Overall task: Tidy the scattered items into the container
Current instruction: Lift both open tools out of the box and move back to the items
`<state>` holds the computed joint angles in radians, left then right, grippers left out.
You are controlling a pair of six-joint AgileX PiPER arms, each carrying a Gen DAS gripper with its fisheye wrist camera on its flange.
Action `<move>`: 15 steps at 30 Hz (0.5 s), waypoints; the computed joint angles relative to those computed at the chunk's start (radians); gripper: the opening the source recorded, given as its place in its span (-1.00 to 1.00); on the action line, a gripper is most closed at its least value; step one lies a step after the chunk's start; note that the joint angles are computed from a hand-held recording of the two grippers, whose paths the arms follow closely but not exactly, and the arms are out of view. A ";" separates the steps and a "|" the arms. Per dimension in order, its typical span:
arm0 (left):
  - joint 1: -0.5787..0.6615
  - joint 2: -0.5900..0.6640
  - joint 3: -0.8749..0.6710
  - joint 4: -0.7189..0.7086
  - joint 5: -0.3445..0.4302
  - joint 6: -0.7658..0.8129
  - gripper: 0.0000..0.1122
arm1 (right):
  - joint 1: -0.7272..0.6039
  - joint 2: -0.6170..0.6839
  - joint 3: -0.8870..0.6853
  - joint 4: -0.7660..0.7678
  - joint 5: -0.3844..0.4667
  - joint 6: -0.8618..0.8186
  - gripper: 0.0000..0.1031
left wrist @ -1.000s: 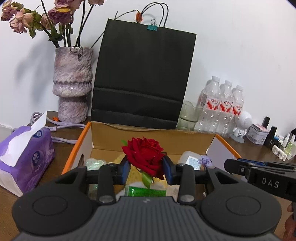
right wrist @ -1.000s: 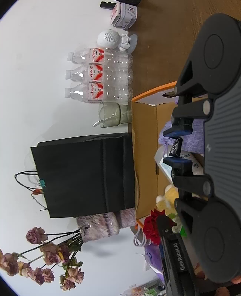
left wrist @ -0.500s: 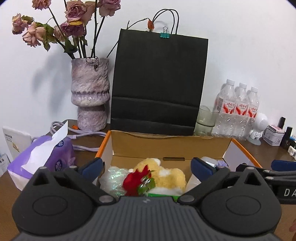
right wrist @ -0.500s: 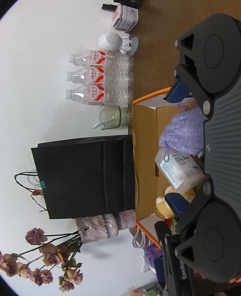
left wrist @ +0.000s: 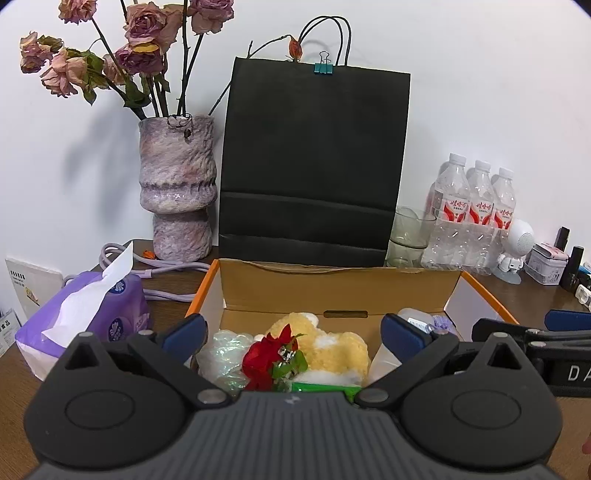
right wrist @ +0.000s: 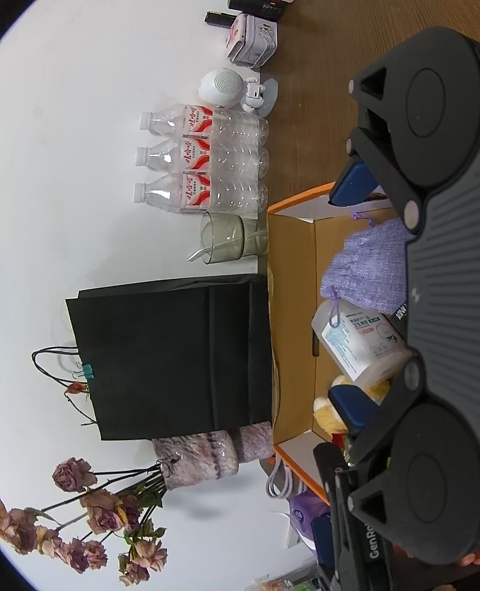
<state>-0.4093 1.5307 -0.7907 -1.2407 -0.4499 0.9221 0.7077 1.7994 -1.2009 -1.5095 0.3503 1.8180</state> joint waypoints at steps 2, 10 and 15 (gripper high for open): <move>-0.001 0.001 0.000 0.001 0.000 0.000 0.84 | -0.001 -0.001 0.001 0.000 -0.003 -0.001 1.00; -0.004 0.003 0.001 0.007 -0.002 -0.005 0.84 | -0.002 -0.001 0.001 -0.002 -0.004 0.001 1.00; -0.006 0.001 0.002 0.004 -0.002 -0.003 0.84 | 0.000 0.001 -0.001 0.006 -0.002 -0.004 1.00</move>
<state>-0.4150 1.5315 -0.7883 -1.2366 -0.4523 0.9192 0.7080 1.8002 -1.2023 -1.5033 0.3487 1.8136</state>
